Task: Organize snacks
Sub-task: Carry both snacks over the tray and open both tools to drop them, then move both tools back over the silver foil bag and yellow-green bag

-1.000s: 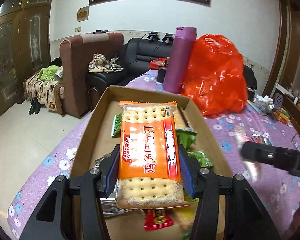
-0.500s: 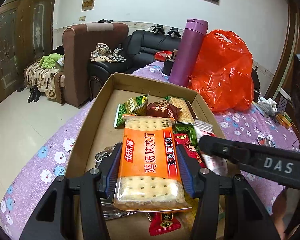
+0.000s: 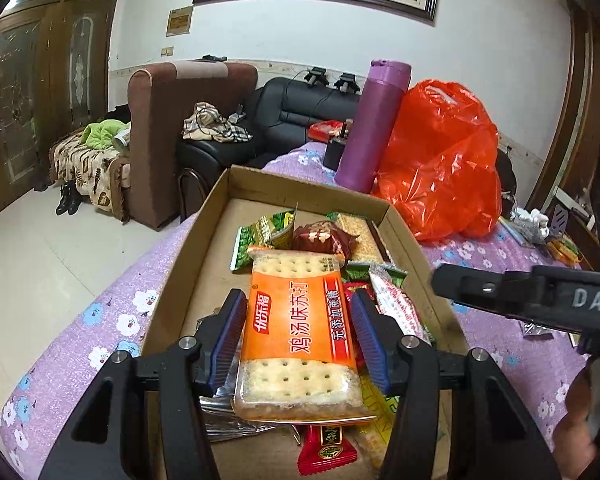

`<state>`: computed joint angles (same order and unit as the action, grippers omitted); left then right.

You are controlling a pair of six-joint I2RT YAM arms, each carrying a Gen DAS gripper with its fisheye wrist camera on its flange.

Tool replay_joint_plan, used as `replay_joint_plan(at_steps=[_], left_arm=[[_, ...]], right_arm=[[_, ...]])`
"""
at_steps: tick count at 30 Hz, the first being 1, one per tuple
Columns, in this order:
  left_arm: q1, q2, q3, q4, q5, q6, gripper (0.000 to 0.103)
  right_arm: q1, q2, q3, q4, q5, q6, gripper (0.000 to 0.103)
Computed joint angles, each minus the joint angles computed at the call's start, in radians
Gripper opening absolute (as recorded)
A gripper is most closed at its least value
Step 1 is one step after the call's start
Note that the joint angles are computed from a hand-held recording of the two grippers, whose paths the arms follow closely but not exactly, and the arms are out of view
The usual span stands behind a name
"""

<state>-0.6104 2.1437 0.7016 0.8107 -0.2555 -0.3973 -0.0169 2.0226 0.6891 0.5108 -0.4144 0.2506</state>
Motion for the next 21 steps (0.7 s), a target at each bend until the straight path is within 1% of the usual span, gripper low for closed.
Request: replay_joint_plan(at_steps=[3,5,9,11,13,15,18,21], left_arm=[[-0.007,-0.006,-0.019,0.036,-0.014,0.006,0.055],[-0.014,-0.009,-0.032,0.059,-0.025,0.011,0.059],[-0.031,-0.01,-0.034,0.068,-0.054,0.027,0.062],[-0.039,-0.009,-0.028,0.059,-0.065,0.037,0.066],[-0.054,-0.009,-0.023,0.051,-0.084,0.05,0.066],[-0.078,-0.015,-0.018,0.037,-0.126,0.066,0.066],[-0.106,-0.047,-0.03,0.02,-0.131,0.068,0.066],[-0.153,-0.092,-0.026,-0.024,-0.142,0.066,0.067]], right_arm=[[-0.052,-0.034,-0.044,0.014,-0.026,-0.012,0.041],[-0.088,-0.054,-0.069,0.015,-0.046,-0.021,0.041],[-0.184,-0.076,-0.098,-0.014,-0.088,-0.068,0.041],[-0.228,-0.085,-0.112,-0.023,-0.113,-0.082,0.041],[-0.283,-0.093,-0.124,-0.039,-0.146,-0.107,0.041],[-0.346,-0.104,-0.13,-0.068,-0.173,-0.14,0.042],[-0.44,-0.116,-0.138,-0.112,-0.205,-0.206,0.042],[-0.559,-0.12,-0.126,-0.168,-0.249,-0.277,0.043]])
